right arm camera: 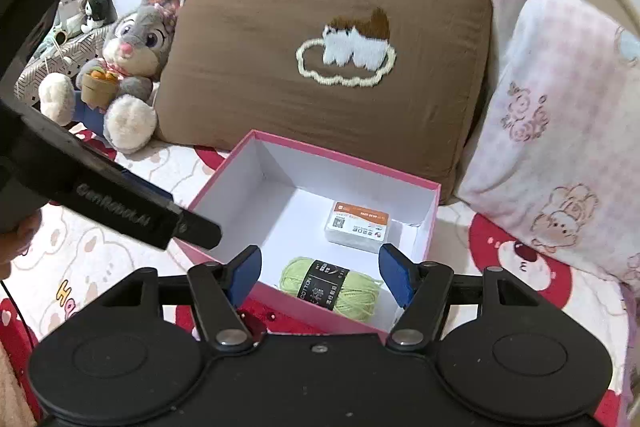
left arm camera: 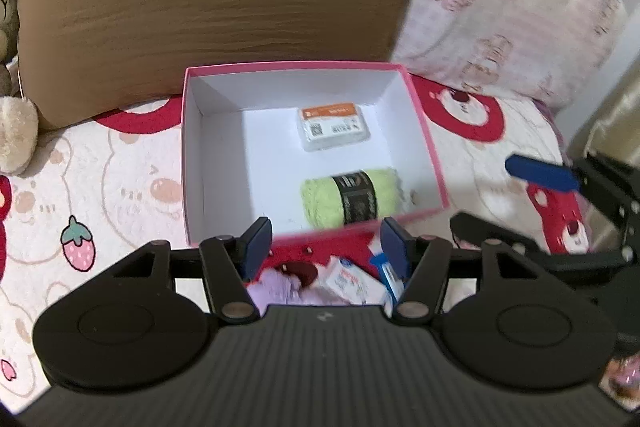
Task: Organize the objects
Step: 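Move the left tool back toward the purple plush toy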
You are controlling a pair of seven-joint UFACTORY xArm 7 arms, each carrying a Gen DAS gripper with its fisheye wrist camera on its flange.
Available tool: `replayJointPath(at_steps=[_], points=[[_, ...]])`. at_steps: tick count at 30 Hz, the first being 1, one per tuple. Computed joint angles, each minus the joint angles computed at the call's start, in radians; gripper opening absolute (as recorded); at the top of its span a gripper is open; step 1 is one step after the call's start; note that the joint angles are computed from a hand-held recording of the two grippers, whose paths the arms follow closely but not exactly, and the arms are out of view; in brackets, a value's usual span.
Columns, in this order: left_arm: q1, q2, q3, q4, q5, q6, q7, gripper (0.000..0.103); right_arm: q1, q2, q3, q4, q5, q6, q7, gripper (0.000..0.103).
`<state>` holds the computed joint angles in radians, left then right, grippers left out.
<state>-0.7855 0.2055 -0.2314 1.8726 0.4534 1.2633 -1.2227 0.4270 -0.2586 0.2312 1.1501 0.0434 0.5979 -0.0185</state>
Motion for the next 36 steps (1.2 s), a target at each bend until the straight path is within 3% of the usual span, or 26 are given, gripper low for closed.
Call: replayJointPath(at_steps=[7, 12, 16, 23, 28, 32, 36], points=[[-0.053, -0.050, -0.043, -0.022, 0.040, 0.041, -0.026, 0.064, 0.023, -0.141, 0.001, -0.100, 0.030, 0.011, -0.010, 0.077], [-0.064, -0.107, -0.080, -0.096, 0.037, 0.028, -0.058, 0.069, 0.071, -0.246, -0.022, -0.196, 0.089, 0.007, -0.052, 0.093], [-0.063, -0.135, -0.108, -0.140, 0.024, 0.036, -0.062, 0.070, 0.100, -0.314, -0.026, -0.255, 0.123, 0.025, -0.080, 0.094], [-0.032, -0.201, -0.141, -0.271, -0.032, -0.026, -0.063, 0.079, 0.145, -0.393, -0.021, -0.364, 0.156, 0.007, -0.125, 0.094], [0.000, -0.245, -0.159, -0.376, -0.094, -0.102, -0.042, 0.079, 0.209, -0.441, -0.038, -0.459, 0.193, -0.088, -0.156, 0.094], [0.017, -0.268, -0.174, -0.432, -0.094, -0.119, -0.054, 0.079, 0.234, -0.447, -0.037, -0.498, 0.204, -0.115, -0.164, 0.094], [0.038, -0.313, -0.186, -0.522, -0.074, -0.206, -0.062, 0.079, 0.281, -0.448, -0.042, -0.559, 0.218, -0.209, -0.193, 0.094]])
